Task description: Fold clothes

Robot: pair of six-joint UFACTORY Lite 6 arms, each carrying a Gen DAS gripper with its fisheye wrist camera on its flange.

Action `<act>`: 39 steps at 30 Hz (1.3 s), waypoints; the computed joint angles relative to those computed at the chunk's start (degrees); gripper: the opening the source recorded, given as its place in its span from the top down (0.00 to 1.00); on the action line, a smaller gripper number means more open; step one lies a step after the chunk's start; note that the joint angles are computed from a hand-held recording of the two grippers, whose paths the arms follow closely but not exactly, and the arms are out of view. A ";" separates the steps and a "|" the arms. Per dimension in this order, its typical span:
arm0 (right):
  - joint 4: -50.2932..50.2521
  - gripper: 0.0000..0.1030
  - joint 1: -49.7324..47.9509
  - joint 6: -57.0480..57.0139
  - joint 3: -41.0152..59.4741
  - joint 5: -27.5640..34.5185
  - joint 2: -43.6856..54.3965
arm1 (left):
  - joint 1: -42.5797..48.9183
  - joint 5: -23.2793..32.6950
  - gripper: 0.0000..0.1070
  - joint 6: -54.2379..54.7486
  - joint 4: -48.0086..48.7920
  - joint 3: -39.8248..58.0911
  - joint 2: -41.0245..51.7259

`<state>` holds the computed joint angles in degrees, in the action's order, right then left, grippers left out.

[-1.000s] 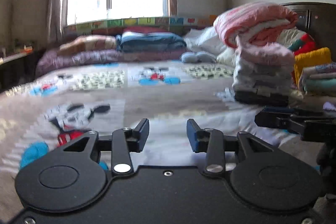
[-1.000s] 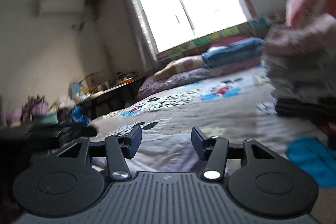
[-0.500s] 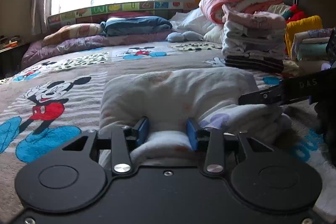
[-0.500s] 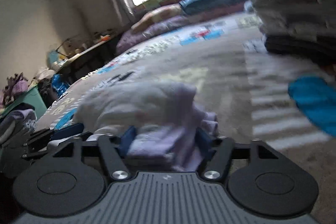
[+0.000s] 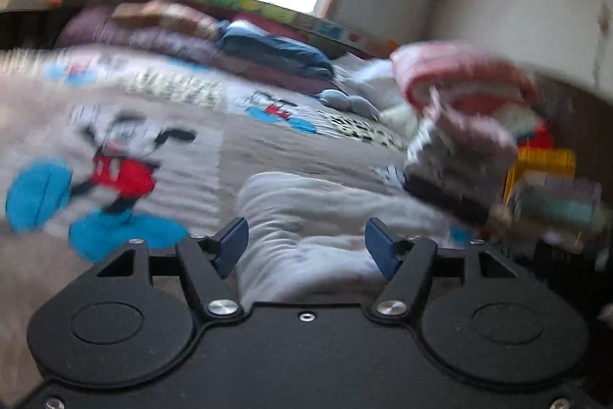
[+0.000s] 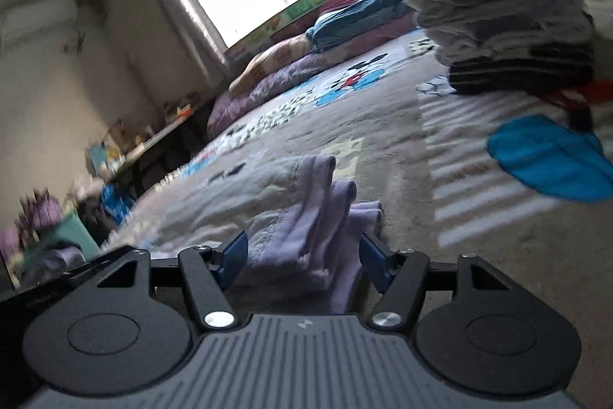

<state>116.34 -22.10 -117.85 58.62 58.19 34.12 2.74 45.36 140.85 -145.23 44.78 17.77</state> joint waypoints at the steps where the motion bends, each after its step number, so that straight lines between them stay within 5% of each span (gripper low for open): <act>1: -0.49 0.34 -0.57 2.51 0.49 1.43 0.81 | 2.18 0.32 0.37 -5.74 3.50 0.86 0.67; 6: -2.48 0.25 -1.77 13.98 4.27 6.08 5.94 | 8.24 3.84 0.37 -30.33 17.41 8.04 10.03; 12: -2.31 0.23 1.50 18.53 10.73 -0.56 10.01 | 8.31 8.68 0.34 -42.88 21.58 15.61 20.21; 15: -1.44 0.24 2.55 19.02 13.43 -0.46 12.19 | 6.40 7.53 0.37 -40.93 21.03 17.18 20.91; 22: -1.96 0.58 2.67 18.88 15.14 4.68 15.34 | 5.93 10.03 0.49 -37.70 19.25 13.37 17.03; 30: -1.71 0.60 -3.64 16.89 4.04 16.30 6.91 | 1.31 13.84 0.49 -41.64 19.39 7.49 6.90; 39: -11.83 0.60 -28.07 19.19 -10.39 29.95 -7.53 | -16.80 10.02 0.49 -47.13 16.02 12.99 1.64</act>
<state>104.50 -50.17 -98.66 48.23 88.14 26.59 -14.06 55.37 93.72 -129.21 57.77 19.42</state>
